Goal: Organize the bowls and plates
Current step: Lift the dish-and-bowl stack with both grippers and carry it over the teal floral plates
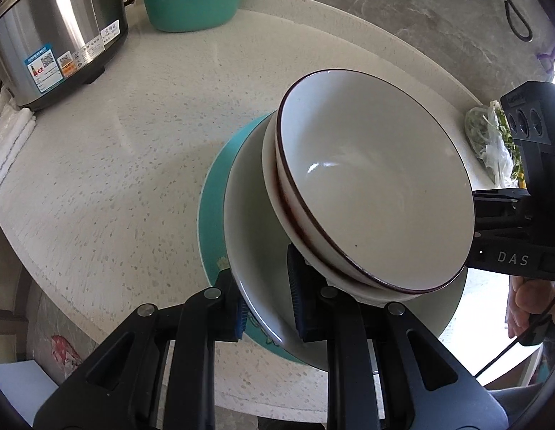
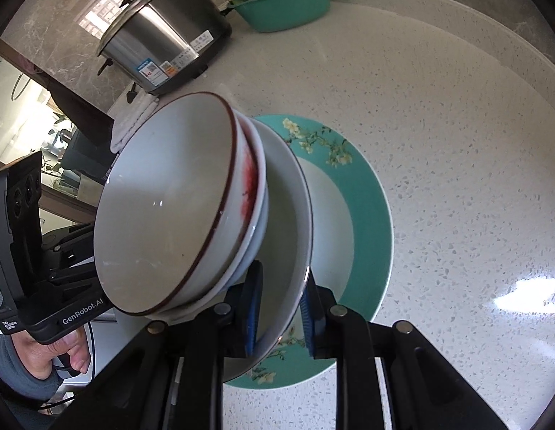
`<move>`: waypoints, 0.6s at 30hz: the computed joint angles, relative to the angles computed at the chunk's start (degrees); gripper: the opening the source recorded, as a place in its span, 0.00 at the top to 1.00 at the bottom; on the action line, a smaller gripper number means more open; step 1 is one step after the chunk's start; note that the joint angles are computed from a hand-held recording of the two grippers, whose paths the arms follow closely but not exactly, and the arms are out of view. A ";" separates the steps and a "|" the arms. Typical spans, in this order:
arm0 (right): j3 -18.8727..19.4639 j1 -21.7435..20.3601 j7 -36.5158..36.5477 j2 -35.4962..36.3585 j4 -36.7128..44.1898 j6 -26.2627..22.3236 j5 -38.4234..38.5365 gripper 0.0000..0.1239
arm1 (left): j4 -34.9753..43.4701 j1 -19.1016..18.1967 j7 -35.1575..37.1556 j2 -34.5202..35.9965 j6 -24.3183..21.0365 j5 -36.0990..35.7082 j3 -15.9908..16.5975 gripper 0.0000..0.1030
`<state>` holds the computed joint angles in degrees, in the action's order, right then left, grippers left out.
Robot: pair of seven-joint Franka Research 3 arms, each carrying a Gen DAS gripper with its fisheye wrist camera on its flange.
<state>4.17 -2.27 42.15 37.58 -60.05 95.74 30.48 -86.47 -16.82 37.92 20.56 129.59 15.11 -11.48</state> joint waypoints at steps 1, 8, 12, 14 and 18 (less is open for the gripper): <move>-0.06 0.09 0.11 0.06 -0.07 0.09 -0.13 0.82 | 0.02 0.28 0.50 0.26 0.24 -0.27 -0.01 0.83; -0.22 0.51 0.73 -0.41 -1.64 1.48 -0.43 0.82 | -0.41 0.81 1.73 1.07 1.52 -0.78 0.16 0.83; -0.27 0.50 0.47 -1.16 -2.87 2.61 -0.32 0.82 | -0.80 0.66 1.66 1.02 2.09 -0.52 0.21 0.83; -0.32 0.61 0.75 -1.21 -2.91 2.70 -0.39 0.82 | -1.25 0.63 1.52 0.78 2.51 -0.36 0.25 0.83; -0.41 0.82 0.79 -1.81 -3.84 3.67 -0.51 0.82 | -2.09 -0.12 -0.15 0.13 2.84 0.62 0.32 0.83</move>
